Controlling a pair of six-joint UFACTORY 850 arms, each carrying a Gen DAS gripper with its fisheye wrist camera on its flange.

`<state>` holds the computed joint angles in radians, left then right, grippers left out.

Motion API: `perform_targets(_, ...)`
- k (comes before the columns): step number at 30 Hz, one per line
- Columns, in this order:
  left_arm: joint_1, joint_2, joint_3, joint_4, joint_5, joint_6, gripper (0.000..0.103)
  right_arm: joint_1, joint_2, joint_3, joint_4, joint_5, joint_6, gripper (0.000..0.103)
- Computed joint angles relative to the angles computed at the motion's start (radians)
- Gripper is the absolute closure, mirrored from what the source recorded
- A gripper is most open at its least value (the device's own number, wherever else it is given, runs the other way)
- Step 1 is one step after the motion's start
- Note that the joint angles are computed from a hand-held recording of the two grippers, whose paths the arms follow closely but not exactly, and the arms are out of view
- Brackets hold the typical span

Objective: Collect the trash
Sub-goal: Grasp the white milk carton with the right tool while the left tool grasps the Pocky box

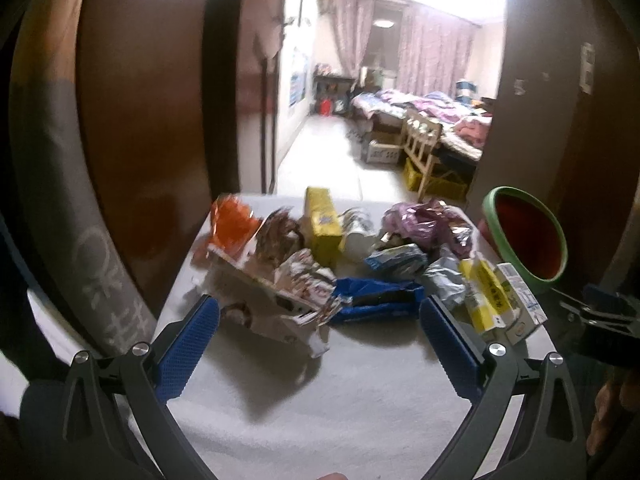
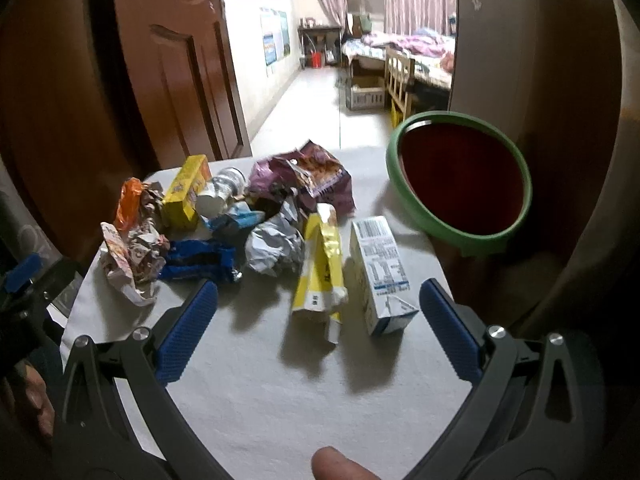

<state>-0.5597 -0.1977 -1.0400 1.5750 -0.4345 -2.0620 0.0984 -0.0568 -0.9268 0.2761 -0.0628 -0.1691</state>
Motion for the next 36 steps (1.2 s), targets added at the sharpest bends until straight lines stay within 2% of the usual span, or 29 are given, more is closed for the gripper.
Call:
perform_targets(2,0.024,-0.006,-0.006,-0.057,0.025,0.018,0.007,-0.019,-0.021,-0.024,0.091,-0.033,-0.088,0.003)
perform_targets(6,0.087,-0.041,-0.034,-0.217,0.086,0.088,0.007,-0.06,-0.075,-0.081,0.144,-0.082,-0.14,0.003)
perform_targets(13,0.178,-0.111,-0.104,-0.517,0.13,0.252,0.008,-0.105,-0.207,-0.209,0.023,-0.17,-0.079,0.003)
perform_targets(16,0.212,-0.146,-0.136,-0.619,0.17,0.329,0.008,-0.121,-0.251,-0.256,0.071,-0.231,-0.119,0.003)
perform_targets(18,0.224,-0.175,-0.168,-0.694,0.16,0.4,0.008,-0.136,-0.287,-0.296,0.136,-0.3,-0.177,0.004)
perform_targets(22,0.24,-0.236,-0.234,-0.867,0.104,0.54,0.013,-0.148,-0.321,-0.335,0.14,-0.343,-0.182,0.008)
perform_targets(26,0.251,-0.27,-0.264,-0.978,0.1,0.631,0.013,-0.151,-0.353,-0.373,0.132,-0.386,-0.21,0.017)
perform_targets(29,0.258,-0.287,-0.275,-1.098,0.116,0.758,0.023,-0.158,-0.39,-0.409,0.159,-0.444,-0.246,0.025)
perform_targets(32,0.252,-0.304,-0.289,-1.084,0.081,0.745,0.024,-0.145,-0.413,-0.428,0.119,-0.467,-0.247,0.034)
perform_targets(34,0.26,-0.316,-0.295,-1.169,0.097,0.818,0.024,-0.137,-0.426,-0.437,0.098,-0.473,-0.242,0.038)
perform_targets(36,0.265,-0.332,-0.307,-1.204,0.092,0.856,0.028,-0.135,-0.435,-0.445,0.091,-0.48,-0.237,0.051)
